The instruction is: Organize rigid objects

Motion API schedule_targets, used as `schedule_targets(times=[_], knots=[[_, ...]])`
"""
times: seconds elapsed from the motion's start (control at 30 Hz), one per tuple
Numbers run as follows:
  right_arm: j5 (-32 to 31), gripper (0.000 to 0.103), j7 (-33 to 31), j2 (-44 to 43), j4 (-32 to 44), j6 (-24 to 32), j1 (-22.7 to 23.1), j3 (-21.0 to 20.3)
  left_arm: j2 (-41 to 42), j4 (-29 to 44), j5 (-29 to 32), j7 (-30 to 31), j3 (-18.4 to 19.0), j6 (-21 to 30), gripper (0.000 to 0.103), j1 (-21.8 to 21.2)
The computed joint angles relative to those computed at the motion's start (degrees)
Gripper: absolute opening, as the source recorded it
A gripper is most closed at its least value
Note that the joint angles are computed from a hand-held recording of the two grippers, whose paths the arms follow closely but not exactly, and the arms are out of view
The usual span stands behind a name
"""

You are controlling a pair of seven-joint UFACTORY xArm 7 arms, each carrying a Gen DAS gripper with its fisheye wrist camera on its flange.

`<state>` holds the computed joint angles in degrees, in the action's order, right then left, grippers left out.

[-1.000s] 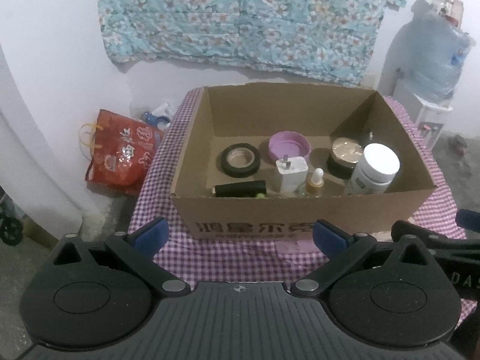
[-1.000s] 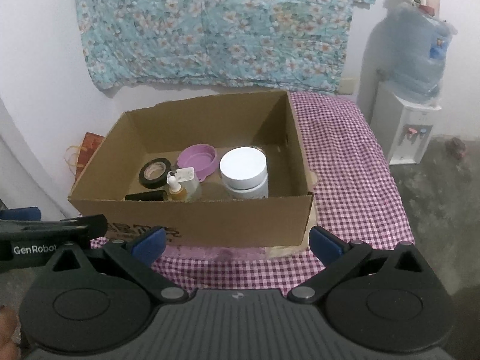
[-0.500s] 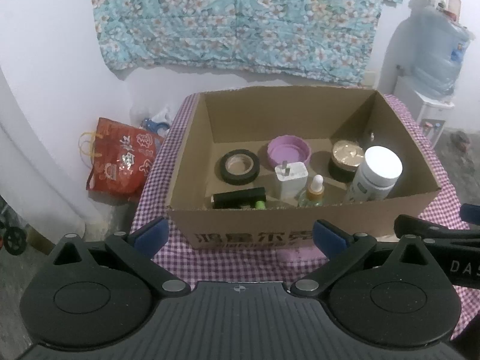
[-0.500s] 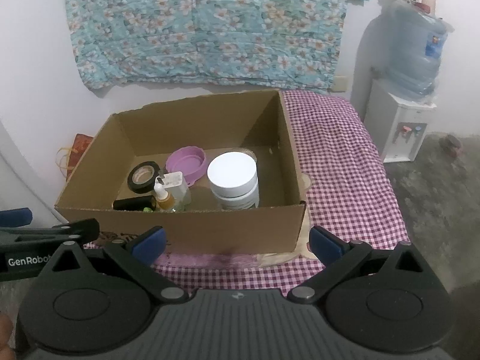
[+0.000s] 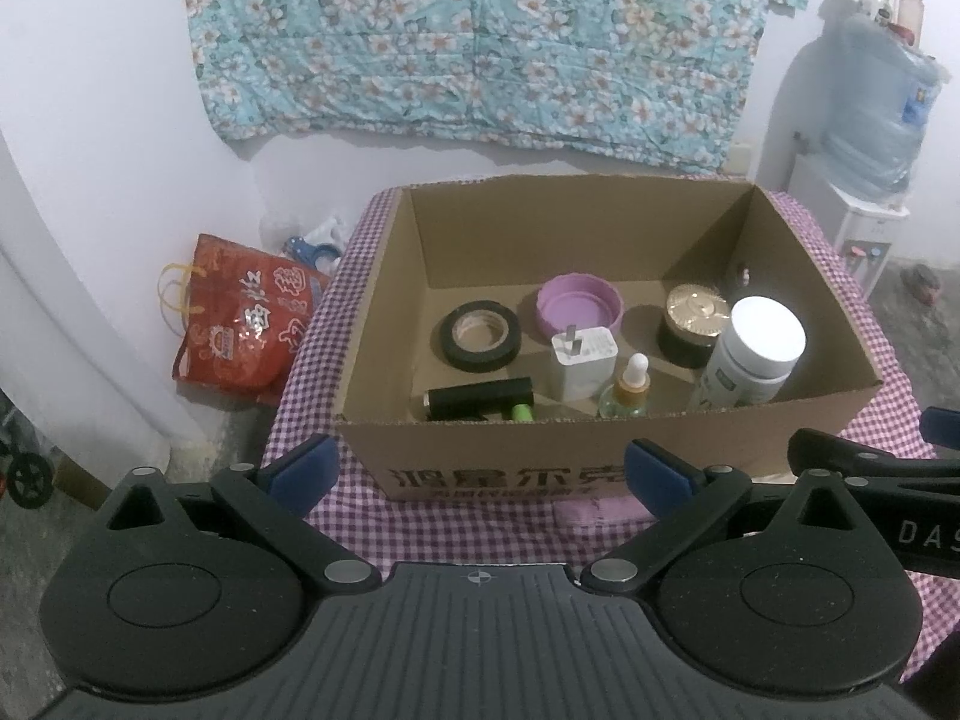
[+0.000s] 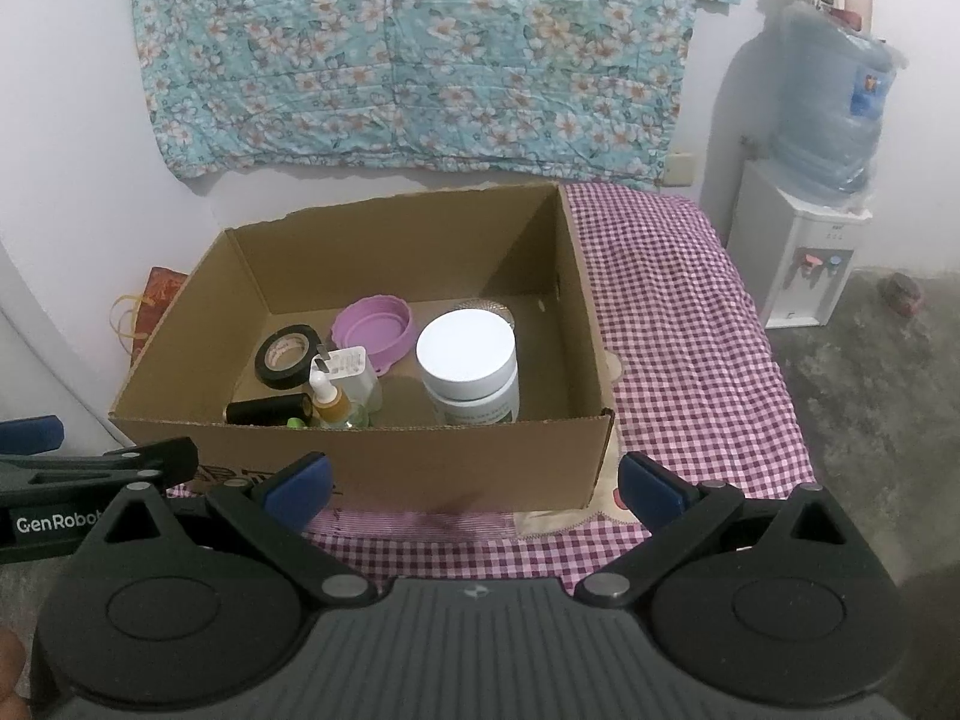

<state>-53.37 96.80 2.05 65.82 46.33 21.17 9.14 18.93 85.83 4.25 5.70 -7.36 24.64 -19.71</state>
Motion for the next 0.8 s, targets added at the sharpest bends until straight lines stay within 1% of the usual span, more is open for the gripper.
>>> schedule_targets(times=[0.8], knots=[[0.09,0.103,-0.35,0.02,0.03,-0.11,-0.10,-0.09,0.04,0.09,0.33,-0.61,0.13,0.33,0.100,-0.18]])
